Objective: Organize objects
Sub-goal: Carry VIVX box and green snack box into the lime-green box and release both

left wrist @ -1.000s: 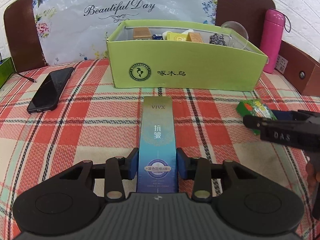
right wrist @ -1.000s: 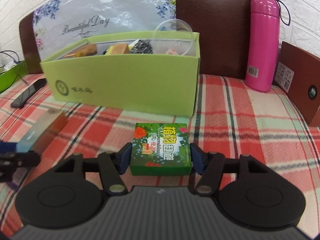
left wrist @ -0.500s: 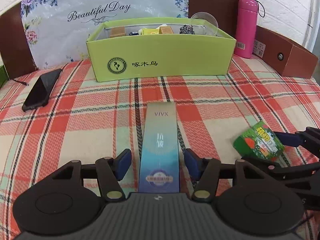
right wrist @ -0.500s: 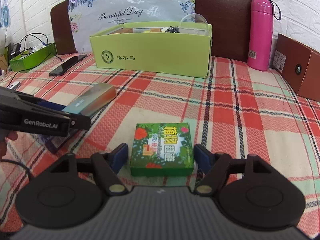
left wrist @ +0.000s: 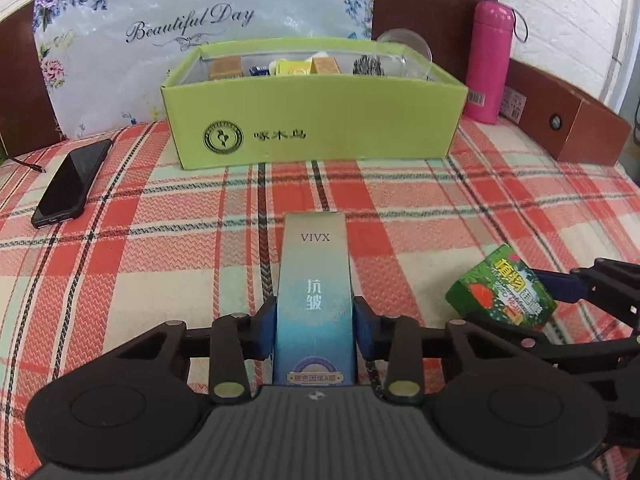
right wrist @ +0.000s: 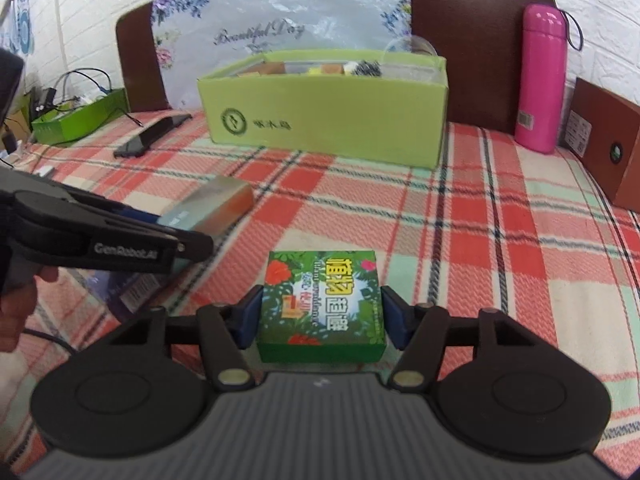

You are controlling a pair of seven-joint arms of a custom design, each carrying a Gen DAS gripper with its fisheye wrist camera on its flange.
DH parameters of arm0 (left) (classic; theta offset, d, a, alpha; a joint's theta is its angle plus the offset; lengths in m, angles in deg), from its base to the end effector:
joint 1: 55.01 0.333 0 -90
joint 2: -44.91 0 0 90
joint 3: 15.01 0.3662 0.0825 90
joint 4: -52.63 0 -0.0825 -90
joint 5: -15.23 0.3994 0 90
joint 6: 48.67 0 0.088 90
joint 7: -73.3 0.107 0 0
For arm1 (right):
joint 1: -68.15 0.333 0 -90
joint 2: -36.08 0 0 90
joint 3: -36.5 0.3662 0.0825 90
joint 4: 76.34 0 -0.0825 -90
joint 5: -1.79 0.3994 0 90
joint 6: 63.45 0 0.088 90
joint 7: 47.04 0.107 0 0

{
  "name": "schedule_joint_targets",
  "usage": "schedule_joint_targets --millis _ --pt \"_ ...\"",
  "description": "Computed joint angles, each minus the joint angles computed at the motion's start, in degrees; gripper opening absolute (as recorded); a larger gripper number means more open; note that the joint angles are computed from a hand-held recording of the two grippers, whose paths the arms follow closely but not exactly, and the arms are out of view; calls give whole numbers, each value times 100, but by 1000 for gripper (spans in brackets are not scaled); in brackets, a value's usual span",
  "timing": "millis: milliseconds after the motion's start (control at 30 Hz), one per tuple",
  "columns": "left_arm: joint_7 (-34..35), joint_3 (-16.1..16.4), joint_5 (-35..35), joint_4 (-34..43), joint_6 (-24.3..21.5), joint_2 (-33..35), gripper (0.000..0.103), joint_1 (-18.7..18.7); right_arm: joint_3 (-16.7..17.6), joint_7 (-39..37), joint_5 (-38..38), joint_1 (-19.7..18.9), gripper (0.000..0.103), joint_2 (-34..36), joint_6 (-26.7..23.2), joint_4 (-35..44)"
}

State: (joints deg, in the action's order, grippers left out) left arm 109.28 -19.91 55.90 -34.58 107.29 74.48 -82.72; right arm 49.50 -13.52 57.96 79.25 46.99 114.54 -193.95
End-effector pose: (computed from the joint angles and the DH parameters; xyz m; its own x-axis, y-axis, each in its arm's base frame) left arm 0.6502 -0.4273 0.4713 -0.1728 -0.9837 0.0497 -0.6934 0.0856 -0.7155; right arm 0.6056 0.1855 0.4608 0.4278 -0.9021 -0.0566 -0.5909 -0.2317 -0.7727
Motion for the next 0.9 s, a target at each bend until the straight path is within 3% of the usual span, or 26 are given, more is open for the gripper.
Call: schedule_joint_targets --millis 167,400,633,900 --pt "-263 156 245 100 238 -73 41 -66 387 -1227 1068 -257 60 85 96 519" --pt "-412 275 264 816 325 200 41 -46 385 -2226 1766 -158 60 490 254 1480" --pt "-372 397 41 1799 146 677 41 -15 191 -1506 769 -2 60 1087 411 2304" --pt "382 284 -641 3355 -349 1521 41 130 -679 -143 -908 610 60 1928 196 3376"
